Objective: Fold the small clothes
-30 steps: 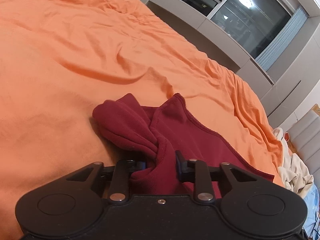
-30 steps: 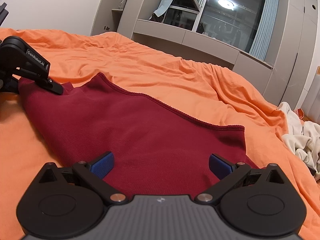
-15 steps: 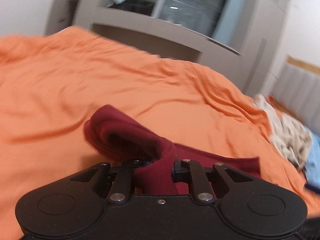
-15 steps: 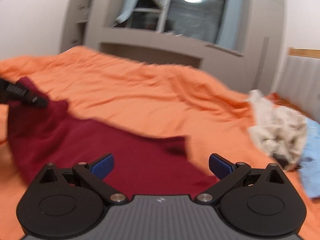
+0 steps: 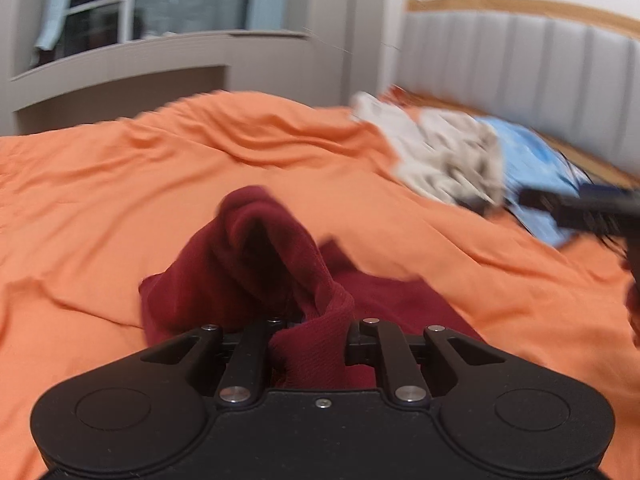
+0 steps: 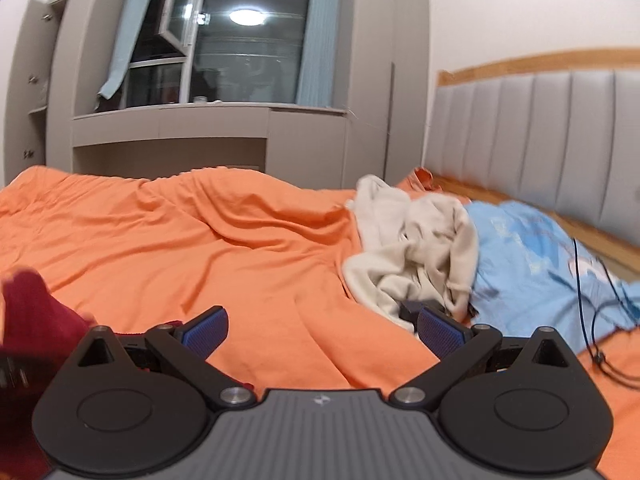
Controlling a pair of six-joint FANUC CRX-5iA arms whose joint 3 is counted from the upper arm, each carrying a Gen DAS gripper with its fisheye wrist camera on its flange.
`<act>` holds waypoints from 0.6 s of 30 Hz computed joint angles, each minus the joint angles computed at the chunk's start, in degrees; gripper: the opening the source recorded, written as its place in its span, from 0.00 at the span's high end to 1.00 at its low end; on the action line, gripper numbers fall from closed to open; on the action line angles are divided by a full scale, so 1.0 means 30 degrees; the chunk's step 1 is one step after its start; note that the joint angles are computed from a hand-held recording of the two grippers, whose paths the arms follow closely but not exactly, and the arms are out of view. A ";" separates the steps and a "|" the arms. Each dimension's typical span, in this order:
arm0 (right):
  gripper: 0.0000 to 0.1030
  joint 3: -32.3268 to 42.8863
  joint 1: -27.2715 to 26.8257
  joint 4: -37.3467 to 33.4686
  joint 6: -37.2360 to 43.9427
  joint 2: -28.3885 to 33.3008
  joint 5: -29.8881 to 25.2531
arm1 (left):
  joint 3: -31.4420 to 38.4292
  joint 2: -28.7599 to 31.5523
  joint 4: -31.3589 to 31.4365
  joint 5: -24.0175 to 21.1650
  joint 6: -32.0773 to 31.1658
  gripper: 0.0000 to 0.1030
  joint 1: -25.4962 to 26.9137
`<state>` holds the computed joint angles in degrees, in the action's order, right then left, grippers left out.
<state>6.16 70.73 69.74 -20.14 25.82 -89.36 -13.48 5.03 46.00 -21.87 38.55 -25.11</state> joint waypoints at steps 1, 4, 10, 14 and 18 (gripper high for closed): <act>0.00 -0.0199 -0.0010 -0.0144 -0.0284 -0.0162 0.0095 | -0.0060 0.0039 -0.0236 0.0064 -0.0041 0.86 -0.0271; 0.00 -0.0720 0.0021 -0.0357 -0.0979 -0.0554 0.0471 | -0.0464 0.0029 -0.0856 0.0571 -0.0976 0.85 -0.0982; 0.00 -0.0476 0.0020 -0.0475 -0.0706 -0.0396 0.0827 | -0.0264 0.0324 -0.1702 -0.0796 -0.0454 0.82 -0.0956; 0.00 -0.0246 -0.0020 -0.0691 -0.0569 -0.0264 0.0883 | -0.0423 0.0447 -0.0507 -0.1367 -0.1166 0.75 -0.0768; 0.00 -0.0129 -0.0051 -0.1027 -0.0436 -0.0217 0.1213 | -0.0421 0.0723 0.1242 -0.2627 -0.2119 0.59 -0.0657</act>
<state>5.78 70.57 66.65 -21.45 25.17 -85.72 -14.75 7.19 49.72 -29.75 32.19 -27.08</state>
